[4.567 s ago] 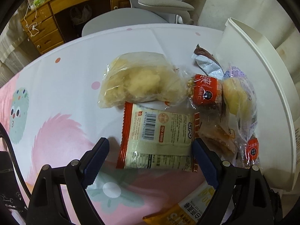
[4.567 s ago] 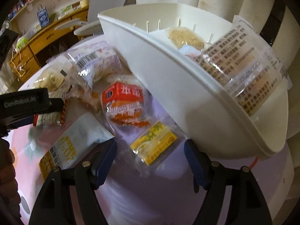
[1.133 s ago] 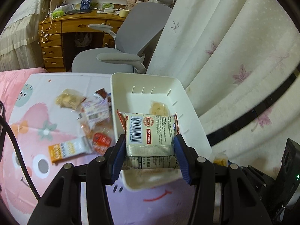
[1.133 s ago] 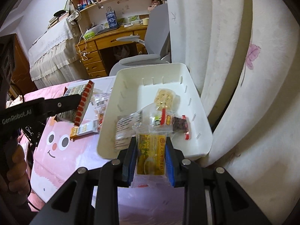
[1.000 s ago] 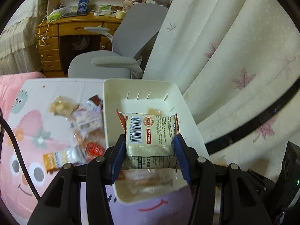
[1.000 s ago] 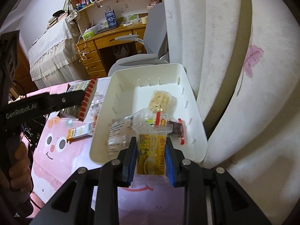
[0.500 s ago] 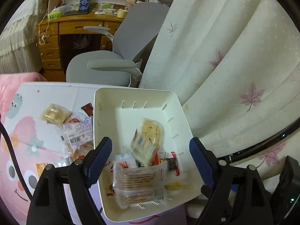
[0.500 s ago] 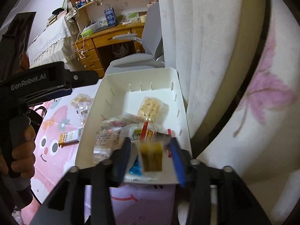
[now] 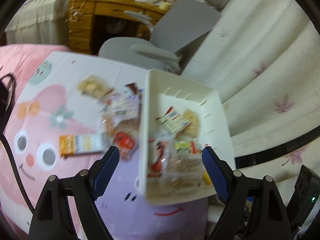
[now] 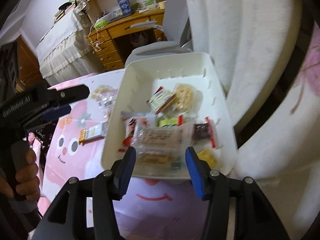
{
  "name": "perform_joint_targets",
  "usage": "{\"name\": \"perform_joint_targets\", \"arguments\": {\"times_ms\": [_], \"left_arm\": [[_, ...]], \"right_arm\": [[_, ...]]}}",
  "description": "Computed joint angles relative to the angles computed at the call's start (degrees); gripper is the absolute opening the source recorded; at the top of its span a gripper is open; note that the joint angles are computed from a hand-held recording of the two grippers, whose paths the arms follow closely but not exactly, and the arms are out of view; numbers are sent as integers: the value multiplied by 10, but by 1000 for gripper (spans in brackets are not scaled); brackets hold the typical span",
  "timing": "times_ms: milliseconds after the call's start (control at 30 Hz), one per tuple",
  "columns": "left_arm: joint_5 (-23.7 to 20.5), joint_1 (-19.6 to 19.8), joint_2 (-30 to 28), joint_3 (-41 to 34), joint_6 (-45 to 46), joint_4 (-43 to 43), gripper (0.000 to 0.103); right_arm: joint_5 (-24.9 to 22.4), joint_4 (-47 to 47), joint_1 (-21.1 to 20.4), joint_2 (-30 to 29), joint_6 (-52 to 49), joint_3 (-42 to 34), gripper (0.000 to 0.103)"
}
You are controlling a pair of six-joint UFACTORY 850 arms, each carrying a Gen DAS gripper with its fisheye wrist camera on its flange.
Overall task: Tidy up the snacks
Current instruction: 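Withdraw both open tools from the tray back toward the snack pile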
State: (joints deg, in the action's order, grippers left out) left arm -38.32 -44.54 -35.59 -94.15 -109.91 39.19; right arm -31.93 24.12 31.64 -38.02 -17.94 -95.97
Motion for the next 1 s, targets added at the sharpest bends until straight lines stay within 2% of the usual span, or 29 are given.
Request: {"name": "perform_joint_targets", "arguments": {"times_ms": [233, 500, 800, 1000], "left_arm": [[5, -25, 62, 111, -89, 9, 84], [15, -54, 132, 220, -117, -17, 84], [37, -76, 233, 341, -114, 0, 84], [61, -73, 290, 405, -46, -23, 84]], "right_arm": [[-28, 1, 27, 0, 13, 8, 52], [-27, 3, 66, 14, 46, 41, 52], [-8, -38, 119, 35, 184, 79, 52], [15, -72, 159, 47, 290, 101, 52]]}}
